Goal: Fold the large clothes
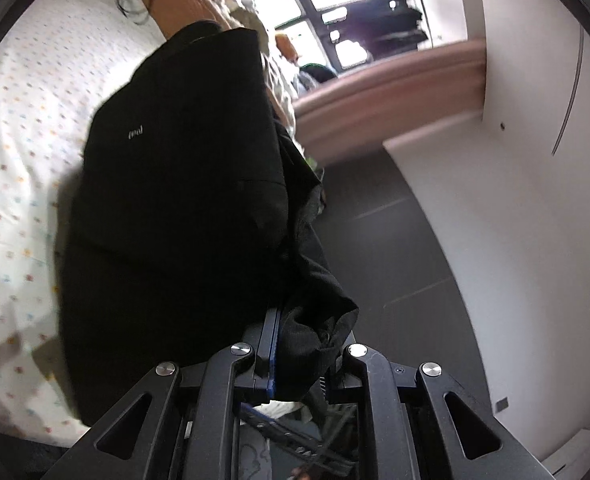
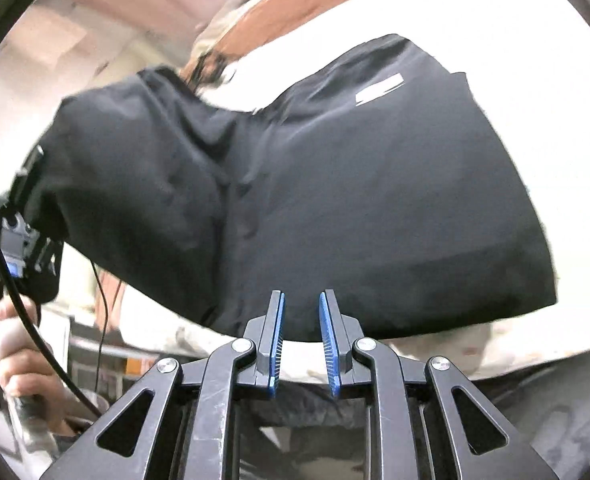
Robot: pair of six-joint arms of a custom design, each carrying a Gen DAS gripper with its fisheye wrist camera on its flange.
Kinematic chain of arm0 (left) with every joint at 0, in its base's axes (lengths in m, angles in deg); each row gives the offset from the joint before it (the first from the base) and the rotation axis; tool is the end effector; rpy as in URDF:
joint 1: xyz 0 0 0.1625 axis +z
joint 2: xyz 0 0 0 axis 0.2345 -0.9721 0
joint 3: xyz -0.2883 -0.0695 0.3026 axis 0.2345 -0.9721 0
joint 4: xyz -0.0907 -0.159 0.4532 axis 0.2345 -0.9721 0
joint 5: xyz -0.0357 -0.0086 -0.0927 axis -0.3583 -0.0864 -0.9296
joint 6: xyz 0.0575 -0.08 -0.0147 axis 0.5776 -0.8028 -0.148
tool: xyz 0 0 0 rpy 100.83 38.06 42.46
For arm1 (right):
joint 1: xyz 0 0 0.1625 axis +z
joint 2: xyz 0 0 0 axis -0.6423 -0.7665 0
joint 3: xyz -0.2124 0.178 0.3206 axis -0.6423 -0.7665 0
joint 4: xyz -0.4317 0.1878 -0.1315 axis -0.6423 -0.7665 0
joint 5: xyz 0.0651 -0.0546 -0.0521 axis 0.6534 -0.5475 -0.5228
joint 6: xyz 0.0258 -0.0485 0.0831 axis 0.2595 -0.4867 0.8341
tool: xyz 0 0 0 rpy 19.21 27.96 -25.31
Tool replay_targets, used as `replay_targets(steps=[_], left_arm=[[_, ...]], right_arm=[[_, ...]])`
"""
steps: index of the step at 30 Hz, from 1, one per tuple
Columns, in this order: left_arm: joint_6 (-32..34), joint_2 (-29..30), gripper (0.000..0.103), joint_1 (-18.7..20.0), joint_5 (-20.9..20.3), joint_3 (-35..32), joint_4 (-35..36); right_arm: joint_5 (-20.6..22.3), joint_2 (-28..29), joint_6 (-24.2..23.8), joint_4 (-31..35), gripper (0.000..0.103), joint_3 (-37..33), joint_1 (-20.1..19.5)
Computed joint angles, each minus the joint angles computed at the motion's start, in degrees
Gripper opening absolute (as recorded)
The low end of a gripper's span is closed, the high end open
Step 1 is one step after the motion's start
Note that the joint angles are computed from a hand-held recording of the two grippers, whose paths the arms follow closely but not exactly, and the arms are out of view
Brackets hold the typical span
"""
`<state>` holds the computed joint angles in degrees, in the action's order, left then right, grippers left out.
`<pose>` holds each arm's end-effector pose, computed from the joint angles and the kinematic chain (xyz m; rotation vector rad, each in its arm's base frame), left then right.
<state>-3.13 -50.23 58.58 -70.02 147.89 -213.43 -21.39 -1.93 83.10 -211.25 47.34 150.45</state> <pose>-0.0418 -0.5436 0.4053 0.0513 -2.6091 1.0491 0.3245 -0.5341 0.0143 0.3339 -2.9916 0.5047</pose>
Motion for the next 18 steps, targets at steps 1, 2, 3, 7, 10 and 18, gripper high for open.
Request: replay_targets(steps=[1,2,3,7,10,18], left_arm=[[0.0,0.8,0.015,-0.36,0.35,-0.36,0.27],[0.13,2.01,0.015,-0.75,0.89,-0.8,0.56],[0.31,3.17,0.015,-1.11,1.47,-1.19,0.96],[0.1,8.03,0.015,-1.9,3.54,-2.96,2.9],[-0.66,11.88,0.015,-2.04,3.99,-4.34,4.66],[-1.74,18.15,0.015,-3.48,5.9,-5.94,7.88]], right_arm=[[-0.21,-1.55,-0.1,-0.5,0.021,1.02,-0.8],[-0.7,-2.56,0.26,-1.57,0.021,1.98,-1.29],[-0.95,-3.69,0.4,-1.91,0.021,2.74,-1.82],[-1.73,-6.62,1.34,-3.54,0.021,5.22,-3.8],[-2.29,-8.83,1.82,-4.18,0.021,6.93,-4.91],[-3.6,-12.69,2.41,-5.1,0.021,9.37,-6.37]])
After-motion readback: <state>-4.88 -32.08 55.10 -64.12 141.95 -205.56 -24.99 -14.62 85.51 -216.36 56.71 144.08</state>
